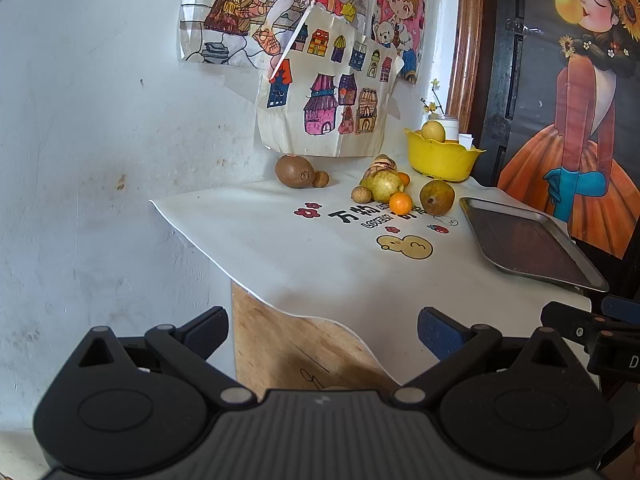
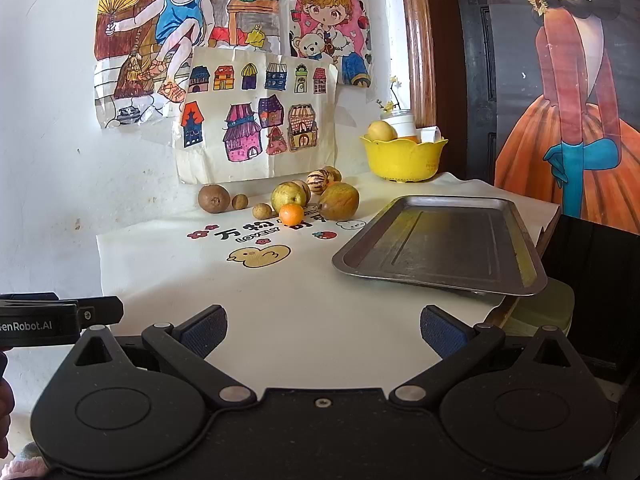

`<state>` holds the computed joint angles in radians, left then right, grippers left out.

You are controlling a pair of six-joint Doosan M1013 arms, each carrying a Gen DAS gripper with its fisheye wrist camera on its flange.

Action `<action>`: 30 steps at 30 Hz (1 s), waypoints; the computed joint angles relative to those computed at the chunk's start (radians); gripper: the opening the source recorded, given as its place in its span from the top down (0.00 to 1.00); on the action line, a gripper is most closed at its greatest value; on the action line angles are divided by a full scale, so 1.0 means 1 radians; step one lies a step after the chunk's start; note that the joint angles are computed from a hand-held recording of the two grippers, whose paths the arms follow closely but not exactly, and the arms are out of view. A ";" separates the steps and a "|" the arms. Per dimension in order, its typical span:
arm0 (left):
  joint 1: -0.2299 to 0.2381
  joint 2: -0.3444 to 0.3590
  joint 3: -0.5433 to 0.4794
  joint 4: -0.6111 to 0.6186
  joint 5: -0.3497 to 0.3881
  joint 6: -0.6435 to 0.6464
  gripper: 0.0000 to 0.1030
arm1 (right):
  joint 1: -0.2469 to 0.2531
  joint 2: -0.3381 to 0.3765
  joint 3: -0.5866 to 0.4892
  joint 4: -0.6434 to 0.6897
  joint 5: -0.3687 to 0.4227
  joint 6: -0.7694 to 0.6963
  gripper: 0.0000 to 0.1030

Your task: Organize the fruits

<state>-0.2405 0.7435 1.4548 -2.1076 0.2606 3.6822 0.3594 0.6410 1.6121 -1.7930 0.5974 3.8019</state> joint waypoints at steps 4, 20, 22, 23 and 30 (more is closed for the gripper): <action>0.000 0.000 0.000 0.002 -0.001 -0.003 0.00 | 0.000 0.001 0.000 -0.001 0.001 0.002 0.00; 0.000 0.000 -0.001 0.010 -0.003 -0.011 0.00 | -0.001 0.001 -0.001 0.005 -0.003 -0.004 0.00; 0.000 0.000 -0.001 0.014 -0.003 -0.015 0.00 | -0.001 0.001 -0.001 0.005 -0.003 -0.004 0.00; 0.000 0.000 -0.001 0.013 -0.003 -0.015 0.00 | -0.001 0.001 -0.001 0.004 -0.003 -0.003 0.00; 0.000 0.000 0.001 0.011 -0.002 -0.012 0.00 | -0.003 0.002 -0.003 0.005 -0.005 -0.004 0.00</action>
